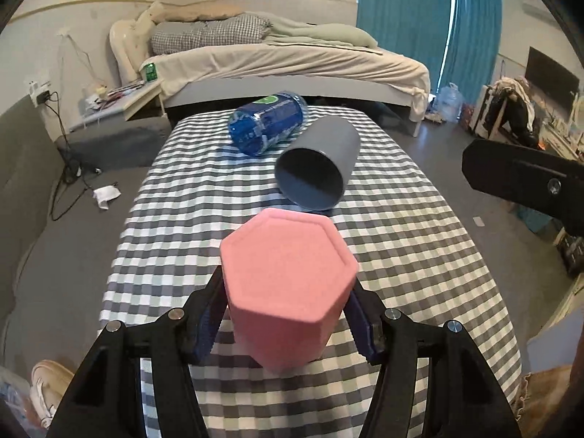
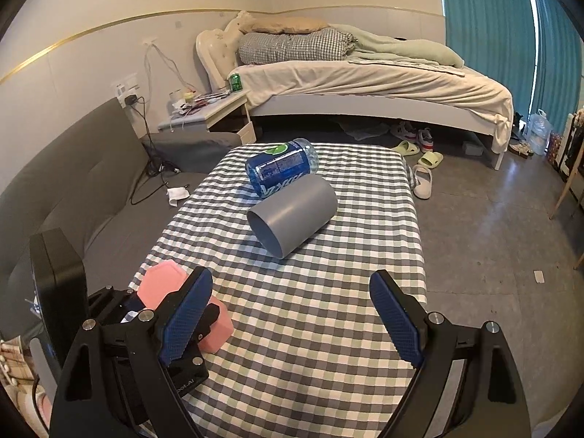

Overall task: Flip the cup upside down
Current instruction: 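Rotate the pink cup in the left gripper so its closed base faces up, then lower the pink cup onto the tablecloth and open the left gripper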

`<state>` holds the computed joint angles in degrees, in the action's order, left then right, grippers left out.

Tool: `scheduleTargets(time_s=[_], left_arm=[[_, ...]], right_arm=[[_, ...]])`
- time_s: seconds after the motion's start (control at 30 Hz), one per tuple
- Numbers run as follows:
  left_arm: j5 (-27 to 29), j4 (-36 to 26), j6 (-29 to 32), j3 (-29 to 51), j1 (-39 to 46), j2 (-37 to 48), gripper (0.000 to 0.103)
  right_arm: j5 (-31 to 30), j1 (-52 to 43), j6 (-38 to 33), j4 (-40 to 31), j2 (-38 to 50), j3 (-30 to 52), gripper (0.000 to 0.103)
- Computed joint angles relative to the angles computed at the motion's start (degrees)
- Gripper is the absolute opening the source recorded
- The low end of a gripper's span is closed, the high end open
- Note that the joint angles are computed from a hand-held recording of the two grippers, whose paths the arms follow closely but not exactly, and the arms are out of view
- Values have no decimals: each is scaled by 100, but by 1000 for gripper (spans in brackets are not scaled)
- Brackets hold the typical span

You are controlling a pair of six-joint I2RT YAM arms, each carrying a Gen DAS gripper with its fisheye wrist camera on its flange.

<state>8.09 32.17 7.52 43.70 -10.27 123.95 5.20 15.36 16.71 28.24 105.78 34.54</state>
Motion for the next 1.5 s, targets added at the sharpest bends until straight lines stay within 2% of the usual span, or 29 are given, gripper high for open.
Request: scheduleTargets(time_s=[0.03, 0.1, 0.17, 0.33, 0.43, 0.47, 0.5, 0.6, 0.73, 0.83, 0.93, 0.97, 1.0, 1.07, 1.3, 1.5], left_arm=[[27, -27, 10, 25, -1, 5, 65], [192, -77, -5, 50, 32, 4, 75], [246, 65, -26, -28, 17, 29, 79], [-136, 261, 254, -77, -147, 326, 79], [-174, 85, 283, 108, -121, 577, 77], [-270, 164, 301, 111, -137, 653, 67], [-396, 293, 339, 103, -152, 732, 66], [-235, 319, 289, 137, -87, 768, 65], [-330, 376, 371, 335, -152, 914, 65], [-176, -109, 298, 639, -90, 925, 65], [-79, -110, 293, 606, -37, 927, 67], [-54, -79, 264, 546, -21, 913, 70], [9, -137, 244, 534, -1, 897, 80], [129, -226, 259, 412, 26, 814, 86], [292, 22, 523, -425, -1, 328, 86], [599, 99, 378, -1249, 279, -468, 86]], right_arm=[[-8, -15, 29, 14, -8, -20, 88], [-23, -46, 61, 10, -16, -35, 88], [13, -54, 59, -5, -10, -36, 88], [38, -61, 81, -43, 51, 12, 88], [45, -51, 66, -59, 89, 37, 88], [43, -54, 63, -59, 103, 42, 88], [46, -51, 65, -49, 115, 41, 88], [30, -80, 59, -40, 149, 55, 88], [63, -66, 68, -65, 159, 62, 88], [82, -68, 46, -56, 163, 45, 88], [91, -79, 55, -53, 183, 48, 88], [81, -87, 70, -59, 190, 58, 88], [69, -92, 79, -70, 188, 69, 88], [51, -84, 82, -43, 132, 31, 88], [123, -3, 195, 66, -215, -307, 88], [476, 257, 318, -47, -909, -847, 88]])
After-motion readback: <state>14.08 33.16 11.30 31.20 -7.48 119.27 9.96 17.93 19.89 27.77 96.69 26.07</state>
